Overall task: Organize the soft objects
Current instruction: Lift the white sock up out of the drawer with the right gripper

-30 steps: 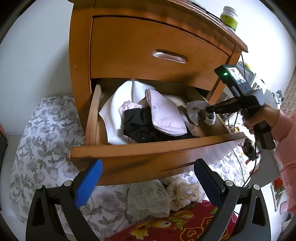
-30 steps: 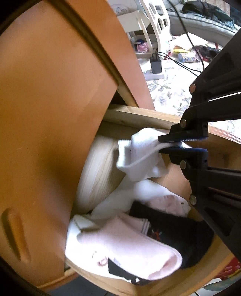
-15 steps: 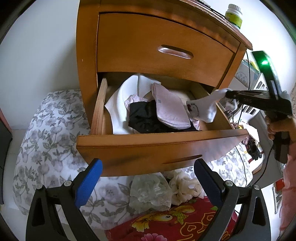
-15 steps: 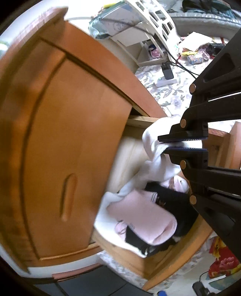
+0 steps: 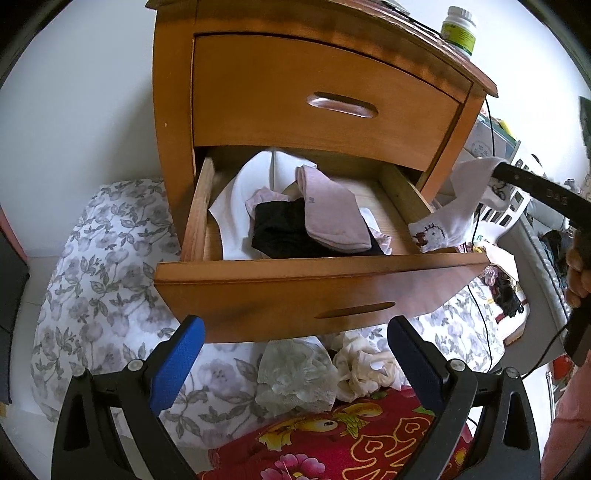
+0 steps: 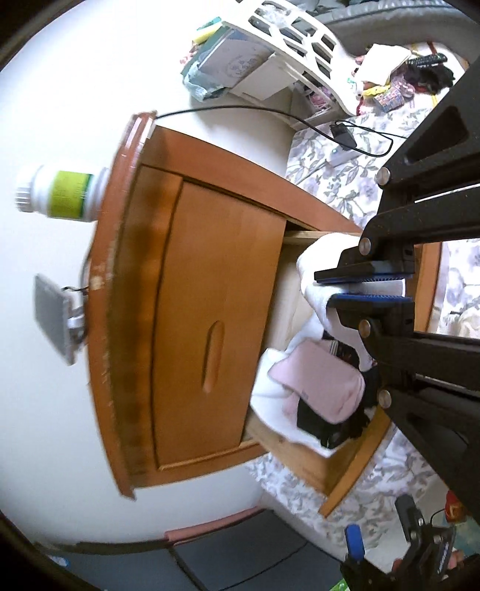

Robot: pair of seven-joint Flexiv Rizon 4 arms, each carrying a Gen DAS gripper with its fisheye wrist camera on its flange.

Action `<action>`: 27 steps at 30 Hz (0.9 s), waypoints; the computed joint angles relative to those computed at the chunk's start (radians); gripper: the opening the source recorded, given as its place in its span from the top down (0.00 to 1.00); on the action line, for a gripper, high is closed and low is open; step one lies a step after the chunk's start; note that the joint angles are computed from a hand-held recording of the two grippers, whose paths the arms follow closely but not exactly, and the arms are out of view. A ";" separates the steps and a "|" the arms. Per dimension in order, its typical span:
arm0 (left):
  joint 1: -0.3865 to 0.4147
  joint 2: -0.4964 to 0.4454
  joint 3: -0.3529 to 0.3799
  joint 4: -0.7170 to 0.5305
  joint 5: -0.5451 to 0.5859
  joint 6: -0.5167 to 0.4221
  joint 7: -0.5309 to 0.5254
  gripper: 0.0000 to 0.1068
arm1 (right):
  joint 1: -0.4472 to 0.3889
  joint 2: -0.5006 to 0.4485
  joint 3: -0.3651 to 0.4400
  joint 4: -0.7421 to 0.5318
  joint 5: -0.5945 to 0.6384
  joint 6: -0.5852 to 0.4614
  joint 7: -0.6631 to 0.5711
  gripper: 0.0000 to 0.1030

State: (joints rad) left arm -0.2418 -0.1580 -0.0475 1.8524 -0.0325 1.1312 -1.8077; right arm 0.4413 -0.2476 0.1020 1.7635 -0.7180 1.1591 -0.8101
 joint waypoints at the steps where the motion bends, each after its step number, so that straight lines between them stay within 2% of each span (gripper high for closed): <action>1: -0.002 0.001 0.000 -0.002 0.004 -0.002 -0.002 0.07 | 0.001 0.010 -0.001 0.011 -0.010 0.009 0.009 0.95; 17: -0.014 0.029 0.005 -0.025 0.084 -0.034 -0.071 0.07 | -0.045 0.157 0.029 0.150 -0.185 0.163 0.149 0.95; 21: -0.014 0.034 0.004 -0.028 0.099 -0.041 -0.089 0.07 | -0.063 0.183 0.051 0.172 -0.191 0.179 0.145 0.95; 27: -0.015 0.050 0.001 -0.024 0.118 -0.041 -0.104 0.07 | -0.072 0.204 0.080 0.201 -0.137 0.174 0.115 0.95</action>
